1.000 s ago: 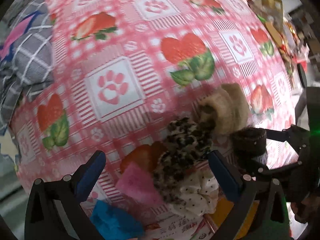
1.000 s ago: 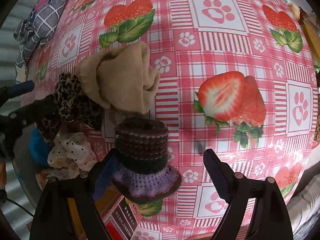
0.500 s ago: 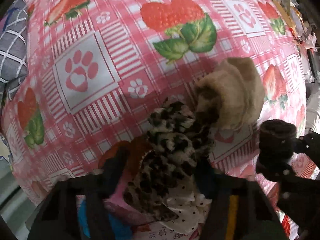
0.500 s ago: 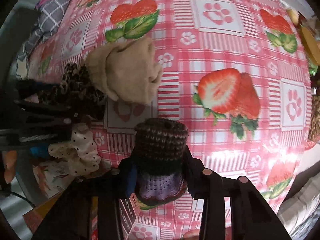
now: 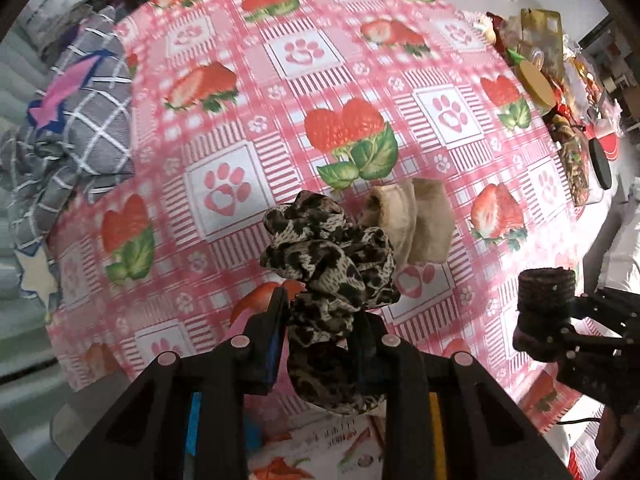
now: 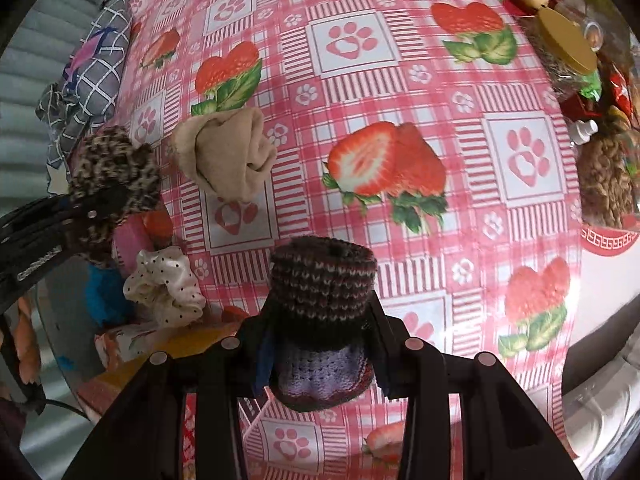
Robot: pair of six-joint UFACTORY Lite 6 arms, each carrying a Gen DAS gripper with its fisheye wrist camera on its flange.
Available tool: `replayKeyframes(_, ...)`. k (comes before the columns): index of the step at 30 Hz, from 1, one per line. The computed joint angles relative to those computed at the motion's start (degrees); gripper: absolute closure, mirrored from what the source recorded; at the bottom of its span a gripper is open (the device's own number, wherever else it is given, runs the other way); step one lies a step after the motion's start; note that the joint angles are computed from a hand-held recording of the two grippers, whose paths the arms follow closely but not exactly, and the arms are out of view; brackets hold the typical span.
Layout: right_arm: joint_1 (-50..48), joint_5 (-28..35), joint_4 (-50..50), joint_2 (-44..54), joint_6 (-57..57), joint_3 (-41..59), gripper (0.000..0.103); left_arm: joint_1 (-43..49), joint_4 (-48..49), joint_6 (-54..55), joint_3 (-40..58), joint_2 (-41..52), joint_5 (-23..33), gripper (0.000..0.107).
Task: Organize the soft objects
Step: 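Carry the scrunchie in the left tool and knit hat in the right tool over the box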
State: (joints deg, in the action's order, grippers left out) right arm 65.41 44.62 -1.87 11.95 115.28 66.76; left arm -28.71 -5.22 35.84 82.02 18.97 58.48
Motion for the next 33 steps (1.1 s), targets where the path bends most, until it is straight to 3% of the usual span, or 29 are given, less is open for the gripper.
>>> replayKeyframes(5, 4.3, 3.4, -2.3, -3.7, 7.2, -0.8, 0.062, 5.3, -1.0, 4.0, 6.3, 0.8, 4.9, 0.077)
replayKeyframes(9, 11.3, 9.1, -4.3, -6.8, 16.6, 1.0, 0.062, 8.3, -1.4, 6.0, 3.2, -4.2, 6.3, 0.077)
replayKeyframes(15, 15.9, 13.0, -5.4, -3.6, 22.6, 7.2, 0.062, 13.7, -2.1, 10.5, -2.2, -11.5, 8.9, 0.077)
replayKeyframes(24, 20.1, 20.2, -5.6, 5.8, 26.4, 22.2, 0.062, 22.0, -3.2, 20.7, -11.4, -22.6, 13.2, 0.077)
replayKeyframes(33, 22.0, 26.9, -3.7, 20.5, 25.5, 43.3, 0.062, 32.0, -3.2, 35.6, -19.2, -32.4, 17.4, 0.077)
